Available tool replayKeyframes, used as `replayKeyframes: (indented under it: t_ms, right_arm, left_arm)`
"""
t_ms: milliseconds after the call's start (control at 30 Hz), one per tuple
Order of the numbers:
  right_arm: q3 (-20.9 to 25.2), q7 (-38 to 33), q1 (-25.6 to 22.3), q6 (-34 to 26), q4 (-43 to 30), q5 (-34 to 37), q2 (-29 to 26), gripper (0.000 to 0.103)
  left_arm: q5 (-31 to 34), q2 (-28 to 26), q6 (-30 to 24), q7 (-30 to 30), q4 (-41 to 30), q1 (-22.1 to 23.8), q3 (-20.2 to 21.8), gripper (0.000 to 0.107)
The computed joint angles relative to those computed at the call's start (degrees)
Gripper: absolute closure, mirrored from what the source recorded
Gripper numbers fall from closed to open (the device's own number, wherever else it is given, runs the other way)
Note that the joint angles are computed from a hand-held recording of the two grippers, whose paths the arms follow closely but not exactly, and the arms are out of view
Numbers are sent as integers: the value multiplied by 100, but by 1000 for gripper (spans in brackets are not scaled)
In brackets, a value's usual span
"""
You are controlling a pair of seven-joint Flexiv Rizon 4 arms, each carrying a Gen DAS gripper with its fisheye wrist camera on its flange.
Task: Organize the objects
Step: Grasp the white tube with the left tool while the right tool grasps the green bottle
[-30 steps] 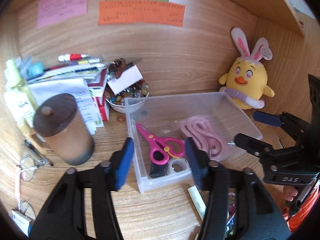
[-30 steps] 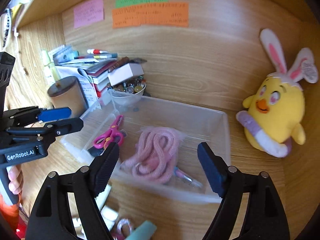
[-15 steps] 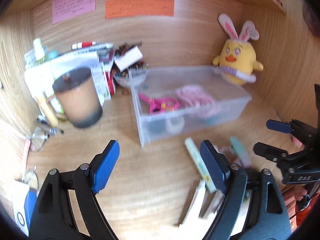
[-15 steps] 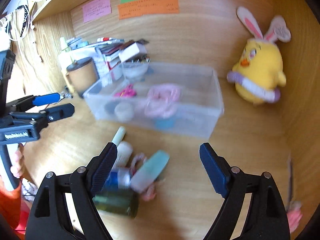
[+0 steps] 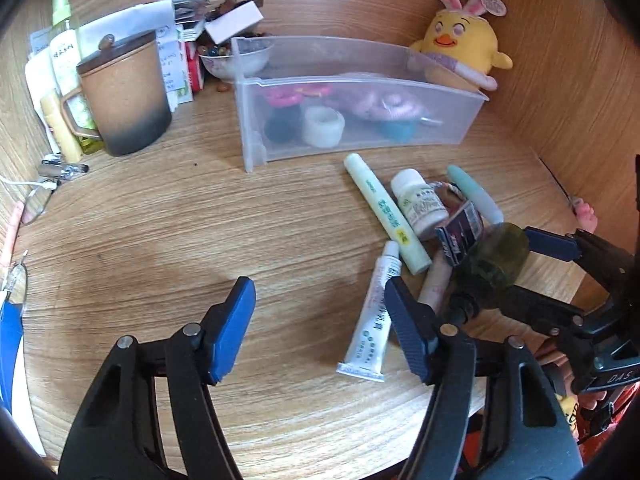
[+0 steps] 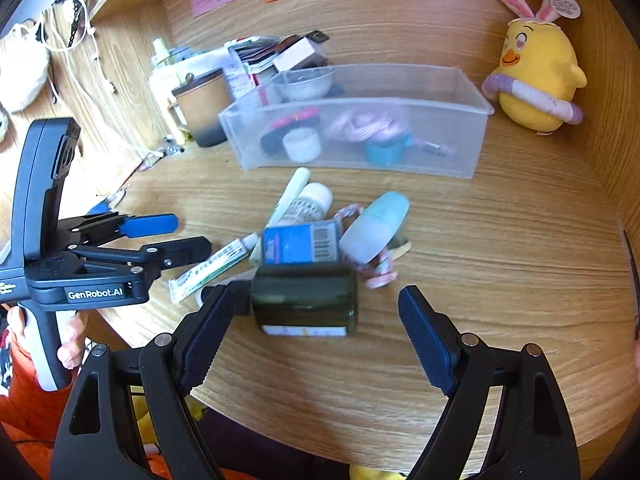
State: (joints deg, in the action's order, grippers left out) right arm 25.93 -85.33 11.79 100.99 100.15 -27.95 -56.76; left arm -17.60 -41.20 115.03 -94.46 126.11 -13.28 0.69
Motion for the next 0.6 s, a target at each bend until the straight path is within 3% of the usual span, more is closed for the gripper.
replayKeyframes:
  t_ms: [67,167,267,367,533,600]
  right_arm:
    - [144,-9,-96,-153,-52,-46,-60,38]
    - [378,-116,-242,-354,-127,-33,-143,50]
    - [274,-173,-151,-224,-116,104,-116,50]
    - [201,-172,-110,-127,-64,162,-66,50]
    - [260,-144,-233,3,53,150,-16,50]
    - [305,-106,-304,55,76,114,-10,50]
  left_arm:
    - [20,-34,26,54,-43,-72,26,42]
    - [-37,-87,-28,219,-153,-255,135,51]
    - [-257,-143,-215,362,-285,-518,312,57]
    - [-208,-187,-194,371,-312,-427,225,64]
    - [-220,-212,-124,439,-308,-469,235,91]
    - [-280,-219,-66,435,-283,-530,273,91]
